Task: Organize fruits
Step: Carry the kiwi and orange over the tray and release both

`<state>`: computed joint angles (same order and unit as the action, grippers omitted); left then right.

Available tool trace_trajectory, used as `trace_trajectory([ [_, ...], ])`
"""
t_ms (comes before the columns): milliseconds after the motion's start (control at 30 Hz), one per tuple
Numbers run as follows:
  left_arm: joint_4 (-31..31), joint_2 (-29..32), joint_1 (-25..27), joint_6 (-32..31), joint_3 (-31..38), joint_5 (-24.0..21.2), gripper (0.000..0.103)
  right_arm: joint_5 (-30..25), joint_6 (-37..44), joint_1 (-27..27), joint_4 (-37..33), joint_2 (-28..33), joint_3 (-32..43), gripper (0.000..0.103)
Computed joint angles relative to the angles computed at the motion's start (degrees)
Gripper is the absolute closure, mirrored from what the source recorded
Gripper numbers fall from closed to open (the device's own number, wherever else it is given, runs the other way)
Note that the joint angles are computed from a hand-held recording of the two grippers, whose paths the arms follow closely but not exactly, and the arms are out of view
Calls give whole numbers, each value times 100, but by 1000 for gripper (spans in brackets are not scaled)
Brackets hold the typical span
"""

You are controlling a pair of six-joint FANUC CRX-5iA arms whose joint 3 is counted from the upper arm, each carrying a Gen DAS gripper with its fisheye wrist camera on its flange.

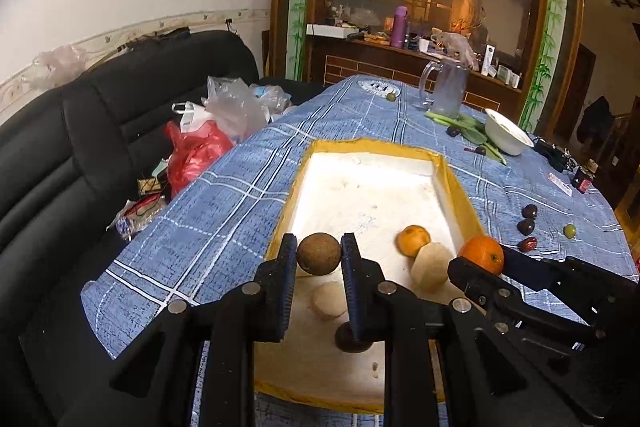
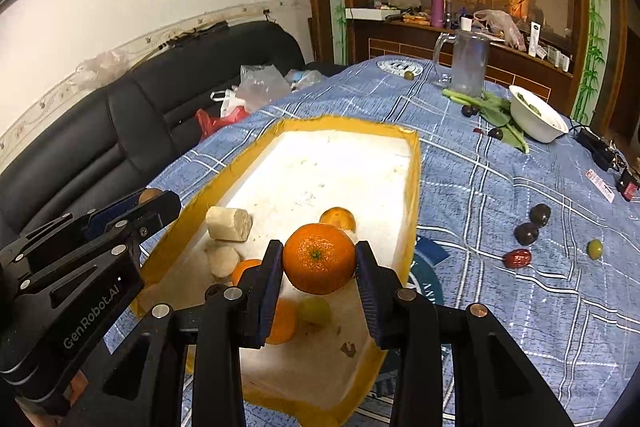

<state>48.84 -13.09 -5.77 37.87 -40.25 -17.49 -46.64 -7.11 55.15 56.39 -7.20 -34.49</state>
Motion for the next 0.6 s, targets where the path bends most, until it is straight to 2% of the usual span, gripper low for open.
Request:
trace_trajectory([
  [333, -374, 402, 157, 411, 256, -334, 82, 215, 282, -171, -302, 256, 178, 63],
  [600, -605, 584, 174, 662, 400, -428, 82, 429, 479, -282, -515, 360, 253, 63],
])
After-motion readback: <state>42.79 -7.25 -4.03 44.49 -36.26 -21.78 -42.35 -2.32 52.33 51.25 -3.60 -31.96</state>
